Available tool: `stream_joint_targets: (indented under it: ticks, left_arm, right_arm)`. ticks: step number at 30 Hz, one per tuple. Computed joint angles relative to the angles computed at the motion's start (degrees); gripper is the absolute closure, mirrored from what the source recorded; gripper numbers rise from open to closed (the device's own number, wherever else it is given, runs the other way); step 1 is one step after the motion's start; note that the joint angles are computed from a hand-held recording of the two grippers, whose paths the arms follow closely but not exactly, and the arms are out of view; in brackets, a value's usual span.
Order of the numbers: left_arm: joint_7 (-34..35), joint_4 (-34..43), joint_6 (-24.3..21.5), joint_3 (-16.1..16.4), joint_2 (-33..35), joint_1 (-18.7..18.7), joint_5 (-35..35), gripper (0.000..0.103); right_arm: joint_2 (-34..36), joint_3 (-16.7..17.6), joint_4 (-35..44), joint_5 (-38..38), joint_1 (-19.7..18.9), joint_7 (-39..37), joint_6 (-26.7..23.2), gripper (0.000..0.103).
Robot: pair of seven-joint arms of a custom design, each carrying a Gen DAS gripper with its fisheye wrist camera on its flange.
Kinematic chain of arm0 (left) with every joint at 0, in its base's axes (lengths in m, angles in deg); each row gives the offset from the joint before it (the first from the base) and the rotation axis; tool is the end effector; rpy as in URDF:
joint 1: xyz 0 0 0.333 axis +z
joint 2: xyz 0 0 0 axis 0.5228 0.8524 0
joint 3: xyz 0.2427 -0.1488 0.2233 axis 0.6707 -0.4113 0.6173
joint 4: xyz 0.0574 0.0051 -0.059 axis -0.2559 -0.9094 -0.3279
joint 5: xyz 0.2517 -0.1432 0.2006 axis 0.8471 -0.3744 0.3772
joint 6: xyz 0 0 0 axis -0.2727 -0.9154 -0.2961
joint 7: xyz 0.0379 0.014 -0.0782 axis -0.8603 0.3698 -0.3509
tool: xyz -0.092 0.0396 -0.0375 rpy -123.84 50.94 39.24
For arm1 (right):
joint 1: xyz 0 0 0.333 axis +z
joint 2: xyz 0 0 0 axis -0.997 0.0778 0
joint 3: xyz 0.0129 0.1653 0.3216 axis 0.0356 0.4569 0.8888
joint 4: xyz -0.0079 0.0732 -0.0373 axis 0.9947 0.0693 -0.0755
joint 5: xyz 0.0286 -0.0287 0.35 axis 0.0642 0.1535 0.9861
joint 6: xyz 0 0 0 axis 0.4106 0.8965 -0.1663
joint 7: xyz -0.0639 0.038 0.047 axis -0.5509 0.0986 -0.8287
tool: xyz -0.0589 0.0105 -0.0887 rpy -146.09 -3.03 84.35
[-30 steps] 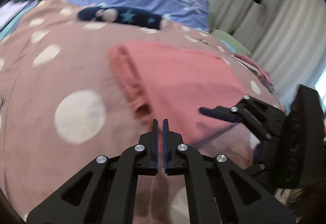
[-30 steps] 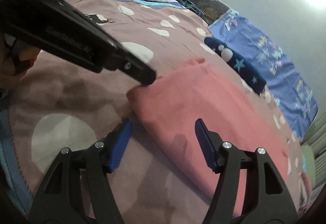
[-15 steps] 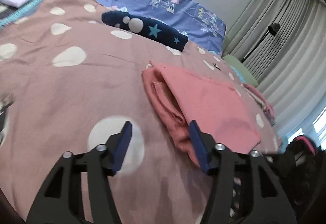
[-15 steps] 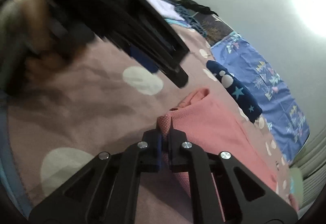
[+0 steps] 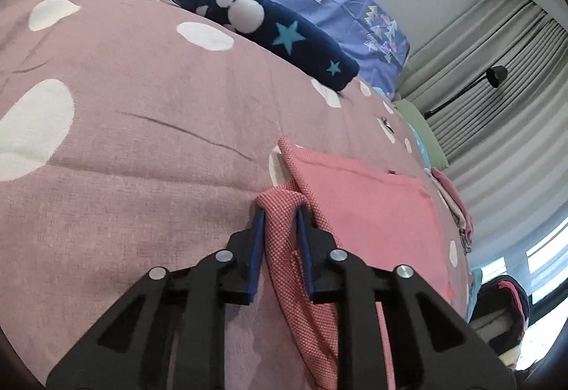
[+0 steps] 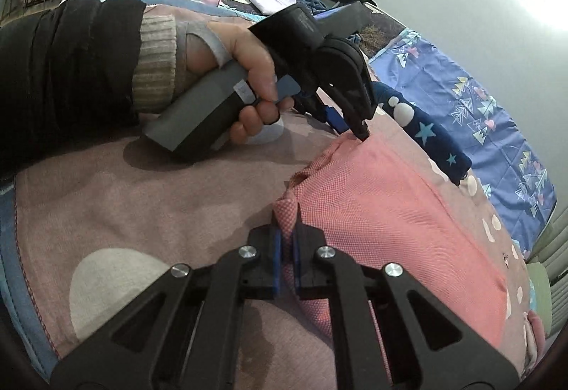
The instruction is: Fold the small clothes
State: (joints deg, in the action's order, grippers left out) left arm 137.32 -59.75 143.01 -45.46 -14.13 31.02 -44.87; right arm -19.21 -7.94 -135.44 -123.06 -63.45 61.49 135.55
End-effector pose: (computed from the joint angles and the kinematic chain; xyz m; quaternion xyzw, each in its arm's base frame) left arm 0.7298 -0.1944 0.4641 0.5441 -0.7030 0.4475 0.0969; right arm 0.5065 0.2836 0.5052 -0.8260 0.3712 -0.3477 0.2432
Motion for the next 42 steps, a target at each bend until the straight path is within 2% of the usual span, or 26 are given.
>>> stream_joint_targets:
  ticks: [5, 6, 7, 9, 10, 12, 14, 17, 19, 21, 22, 25, 27, 28, 29, 31, 32, 33, 35, 36, 37, 39, 41, 42]
  left_arm:
    - [-2.11, 3.16, -1.85, 0.19, 2.1, -0.48, 0.4, 0.082]
    - [-3.43, 4.14, -1.33, 0.86, 2.41, -1.38, 1.52, 0.095]
    - [-4.44, 4.83, -0.69, 1.32, 2.59, -1.99, 2.48, 0.099]
    - [-5.22, 5.86, 0.1, 0.47, 3.02, -1.48, 1.95, 0.099]
    - [-6.22, 7.09, -0.66, 0.78, 3.79, -1.64, 2.84, 0.099]
    - [-9.46, 8.81, -2.41, 2.07, 5.41, -2.58, 5.68, 0.099]
    - [-7.29, 7.17, -0.88, -0.41, 4.94, -0.61, 3.01, 0.098]
    - [-6.72, 2.6, 5.48, -0.41, 1.88, 0.15, 0.42, 0.095]
    - [-5.59, 0.7, 6.04, -1.61, 0.32, 2.11, -1.89, 0.085]
    - [-2.57, -1.34, 3.66, -2.77, -1.43, 3.94, -3.6, 0.055]
    - [-1.51, -1.75, 2.32, -2.58, -1.85, 3.93, -3.52, 0.05]
    - [-0.27, -1.15, -5.37, -1.59, -1.57, 3.07, -1.45, 0.045]
    - [1.98, -1.81, -4.08, -1.11, -1.86, 1.53, -1.59, 0.042]
    - [2.15, -0.54, -5.13, -1.04, -1.24, 0.89, -1.22, 0.042]
    - [1.79, 0.51, -6.13, -1.07, -0.58, 0.62, -1.47, 0.043]
    - [-0.1, 4.1, -7.97, -0.66, 1.44, -0.79, -0.64, 0.089]
    - [-0.79, 5.37, -7.73, -0.29, 2.24, -1.56, -0.01, 0.092]
    - [-1.34, 5.48, -5.86, 0.08, 2.49, -2.18, 0.09, 0.093]
    - [-2.41, 4.83, -2.95, 0.63, 3.0, -2.56, 0.5, 0.094]
    - [-1.65, 4.59, -3.56, -1.23, 3.83, -0.71, -2.04, 0.094]
    - [-0.9, 4.63, -3.65, -2.17, 4.09, 0.1, -3.37, 0.094]
    - [0.0, 3.34, -2.51, -1.74, 2.94, -0.29, -2.88, 0.093]
    - [0.79, 1.96, -1.03, -1.41, 1.89, -0.74, -2.42, 0.093]
    - [1.02, 1.73, -1.01, -1.57, 1.77, -0.52, -2.7, 0.092]
  right_arm:
    - [0.07, 0.22, -0.41, 1.59, -0.1, -0.81, 0.35, 0.098]
    - [-0.02, 0.0, -0.39, 1.07, 0.01, -0.07, 0.66, 0.098]
    - [-0.13, -0.44, -0.32, -0.06, 0.0, 1.23, 1.53, 0.098]
    - [-0.92, -1.6, -0.22, -5.46, 0.29, 7.91, 3.34, 0.098]
    - [-1.19, -2.1, -0.33, -5.32, 0.36, 8.94, 4.29, 0.098]
    - [-0.83, 0.33, -1.25, 2.82, -1.77, 2.28, 4.4, 0.098]
    - [-0.47, 0.99, -1.67, 7.5, -2.09, -2.04, 4.16, 0.098]
    - [-0.34, 0.66, -1.81, 9.51, -1.52, -4.02, 4.08, 0.098]
    - [-0.32, 0.67, -2.11, 11.61, -1.56, -5.73, 4.43, 0.098]
    - [-0.3, 0.6, -2.36, 13.25, -1.53, -7.08, 4.72, 0.098]
    - [-0.28, 0.55, -2.44, 13.84, -1.43, -7.57, 4.73, 0.098]
    - [-0.26, 0.21, -2.52, 14.37, -0.9, -8.08, 4.52, 0.098]
    - [-0.15, 0.19, -2.37, 15.11, -0.94, -8.88, 4.48, 0.098]
    - [-0.25, -0.13, -2.31, 14.52, -0.59, -8.3, 4.41, 0.098]
    - [-0.37, -0.52, -2.25, 13.54, -0.27, -7.37, 4.54, 0.098]
    - [-1.04, -2.02, -1.89, 7.99, 1.04, -1.57, 5.29, 0.098]
    - [-1.24, -2.26, -1.55, 5.43, 1.3, 1.07, 5.19, 0.098]
    - [-1.28, -2.29, -1.39, 5.52, 1.49, 1.19, 4.64, 0.098]
    - [-0.53, 1.74, -2.04, 16.16, -1.43, -8.74, 2.85, 0.098]
    - [-0.02, 3.0, -2.2, 20.42, -2.08, -12.88, 1.28, 0.098]
    - [-0.02, 2.62, -2.24, 20.67, -1.59, -13.2, 1.02, 0.098]
    - [-0.67, 1.6, -2.89, 19.74, -1.0, -12.02, 2.62, 0.095]
    - [-1.35, 2.52, -4.06, 23.61, -1.79, -15.45, 3.4, 0.091]
    - [-1.81, 2.21, -4.56, 23.24, -1.45, -15.25, 3.47, 0.088]
